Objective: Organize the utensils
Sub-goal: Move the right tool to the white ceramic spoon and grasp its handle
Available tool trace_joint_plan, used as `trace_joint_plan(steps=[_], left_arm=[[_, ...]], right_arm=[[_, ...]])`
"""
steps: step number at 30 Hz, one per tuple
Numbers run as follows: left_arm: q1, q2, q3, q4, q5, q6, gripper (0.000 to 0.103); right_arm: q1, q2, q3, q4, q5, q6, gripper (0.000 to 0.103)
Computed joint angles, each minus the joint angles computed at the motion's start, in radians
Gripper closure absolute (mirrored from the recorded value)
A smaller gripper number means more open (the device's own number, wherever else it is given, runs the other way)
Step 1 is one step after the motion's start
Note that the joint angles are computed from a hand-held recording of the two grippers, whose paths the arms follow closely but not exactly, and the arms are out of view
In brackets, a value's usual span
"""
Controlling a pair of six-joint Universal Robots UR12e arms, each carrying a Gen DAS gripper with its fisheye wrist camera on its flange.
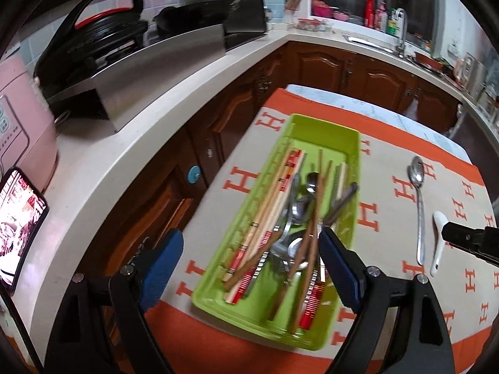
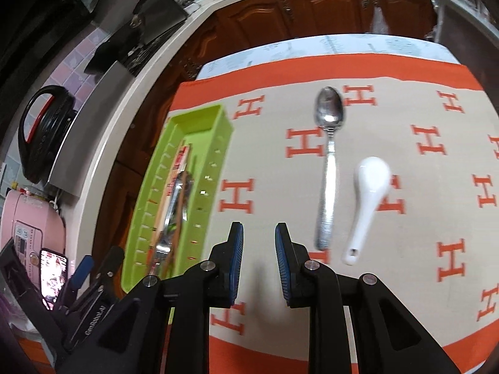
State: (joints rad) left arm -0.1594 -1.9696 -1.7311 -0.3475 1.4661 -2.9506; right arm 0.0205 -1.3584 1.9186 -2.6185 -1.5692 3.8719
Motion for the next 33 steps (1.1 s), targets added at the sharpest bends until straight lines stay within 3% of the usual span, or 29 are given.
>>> trace_joint_plan(steps=[19, 33], left_arm=[[-0.035, 0.020, -0.021, -0.026, -0.084, 0.105, 0.015], [-0.065, 0.028, -0.028, -0.032, -0.077, 0.169, 0.015]], right_arm=[[-0.031, -0.064, 0.070, 0.072, -0.087, 0.024, 0.081], [-0.066, -0.091, 0.114, 0.074, -0.079, 0.035, 0.081]])
